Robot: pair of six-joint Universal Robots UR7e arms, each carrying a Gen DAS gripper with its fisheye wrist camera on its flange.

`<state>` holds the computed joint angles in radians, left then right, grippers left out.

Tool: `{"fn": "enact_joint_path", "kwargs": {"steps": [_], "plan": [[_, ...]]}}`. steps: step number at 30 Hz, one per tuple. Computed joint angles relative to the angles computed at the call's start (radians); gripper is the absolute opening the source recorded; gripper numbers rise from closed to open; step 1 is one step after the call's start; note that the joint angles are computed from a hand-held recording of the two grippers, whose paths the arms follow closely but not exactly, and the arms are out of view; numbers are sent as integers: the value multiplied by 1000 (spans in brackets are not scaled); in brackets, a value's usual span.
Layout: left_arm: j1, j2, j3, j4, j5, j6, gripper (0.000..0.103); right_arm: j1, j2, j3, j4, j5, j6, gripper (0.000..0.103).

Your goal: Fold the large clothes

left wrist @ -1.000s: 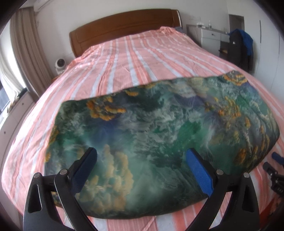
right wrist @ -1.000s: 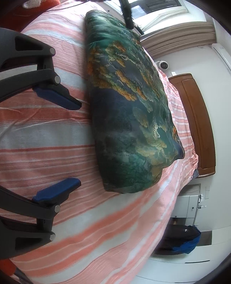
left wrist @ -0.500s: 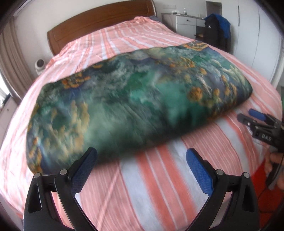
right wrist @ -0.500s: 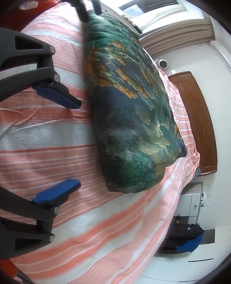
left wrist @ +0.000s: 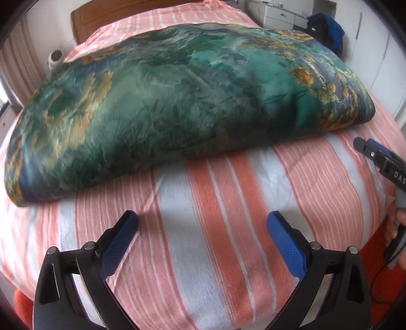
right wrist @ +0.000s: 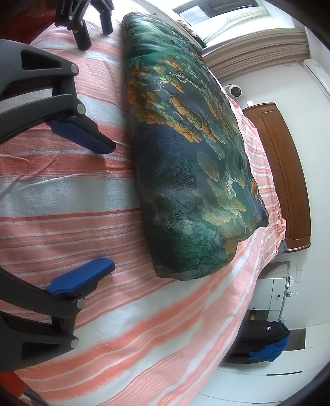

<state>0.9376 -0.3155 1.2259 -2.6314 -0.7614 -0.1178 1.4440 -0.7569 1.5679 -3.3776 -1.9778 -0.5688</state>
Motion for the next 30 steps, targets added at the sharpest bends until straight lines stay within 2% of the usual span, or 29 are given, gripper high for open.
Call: {"fn": "enact_joint_path", "kwargs": {"steps": [8,11,14,17,19,22,25,26,27,28,29,30], "plan": [[2,-9,28,-21,10,15,103,-4,-4,1,10,13,12,85],[-6,-28,62,-64,25,26,102,-13,-31,22,13,61,50,85],[-31,-50,101,-216,-12,127,102,-30,-72,67,-45,139,95,85],[-50,-53,89,-367,-74,245,102,-45,-100,98,-94,199,120,85],[-54,-28,30,-396,-104,319,102,-56,-114,112,-92,251,147,85],[-43,56,-113,-370,-99,412,102,-70,-126,107,-51,328,197,89],[-7,177,-332,-159,-68,415,102,-88,-118,67,-3,385,319,93],[1,214,-393,-91,-41,421,103,-102,-111,38,37,417,396,94],[0,230,-422,-65,-25,436,103,-117,-101,1,88,447,476,94],[-4,230,-420,-69,-22,466,103,-124,-93,-27,124,458,521,94],[-9,218,-415,-57,-33,472,102,-131,-77,-70,174,456,587,94],[-12,200,-402,-36,-51,464,102,-134,-64,-101,204,454,617,94]]}}
